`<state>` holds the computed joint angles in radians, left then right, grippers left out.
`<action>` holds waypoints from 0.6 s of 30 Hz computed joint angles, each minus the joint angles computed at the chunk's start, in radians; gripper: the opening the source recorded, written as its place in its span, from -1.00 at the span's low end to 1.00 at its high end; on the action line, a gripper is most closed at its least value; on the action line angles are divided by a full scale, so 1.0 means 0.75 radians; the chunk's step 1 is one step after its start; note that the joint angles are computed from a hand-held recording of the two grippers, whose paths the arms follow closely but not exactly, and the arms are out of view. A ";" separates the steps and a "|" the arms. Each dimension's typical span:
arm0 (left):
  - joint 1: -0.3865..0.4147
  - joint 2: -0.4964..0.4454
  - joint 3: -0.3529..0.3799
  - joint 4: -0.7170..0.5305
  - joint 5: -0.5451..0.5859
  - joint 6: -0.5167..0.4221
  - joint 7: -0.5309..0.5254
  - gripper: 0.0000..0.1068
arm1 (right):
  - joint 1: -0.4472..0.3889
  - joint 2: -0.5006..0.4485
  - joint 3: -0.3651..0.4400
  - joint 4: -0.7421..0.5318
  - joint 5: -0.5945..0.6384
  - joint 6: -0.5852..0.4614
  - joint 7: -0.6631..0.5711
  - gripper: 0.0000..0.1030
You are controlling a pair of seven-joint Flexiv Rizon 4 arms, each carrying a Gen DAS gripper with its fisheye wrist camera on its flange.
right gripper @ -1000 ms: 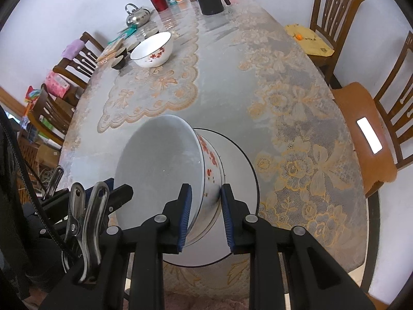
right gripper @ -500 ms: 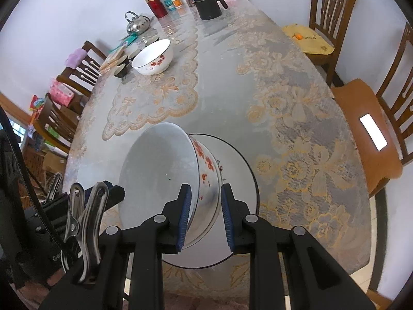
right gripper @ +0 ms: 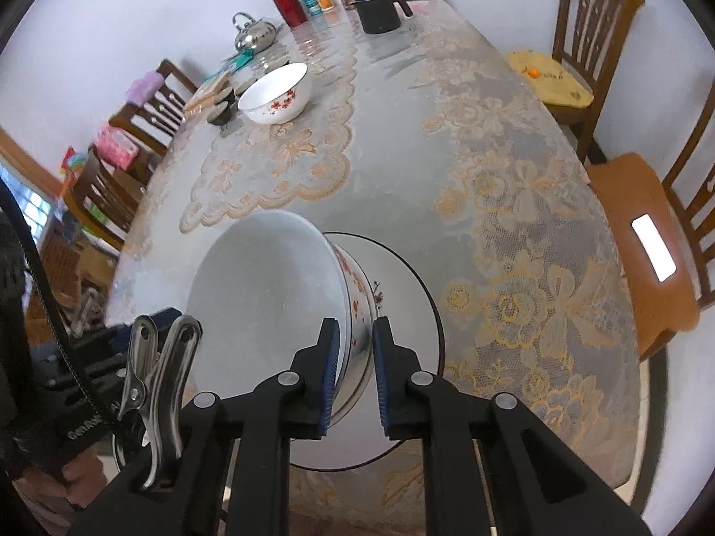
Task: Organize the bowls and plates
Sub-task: 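Open the right gripper and withdraw it from the stacked bowls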
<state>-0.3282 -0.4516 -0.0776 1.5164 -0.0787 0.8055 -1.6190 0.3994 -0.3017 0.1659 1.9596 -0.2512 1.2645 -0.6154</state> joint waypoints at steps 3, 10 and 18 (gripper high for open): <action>-0.002 0.000 0.002 -0.004 0.007 0.011 -0.003 -0.59 | 0.007 0.005 -0.033 0.017 -0.033 0.060 0.038 -0.68; -0.001 -0.009 0.004 -0.018 0.012 0.008 -0.014 -0.59 | 0.035 -0.017 -0.069 -0.002 -0.142 0.043 0.030 -0.83; -0.004 -0.009 0.003 -0.017 0.014 0.010 -0.009 -0.58 | -0.008 -0.033 -0.008 -0.042 -0.059 -0.029 -0.070 -0.85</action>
<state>-0.3313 -0.4583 -0.0757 1.5035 -0.0684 0.8130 -1.6259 0.3933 -0.3265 0.1598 1.9280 -0.2952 1.2428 -0.6679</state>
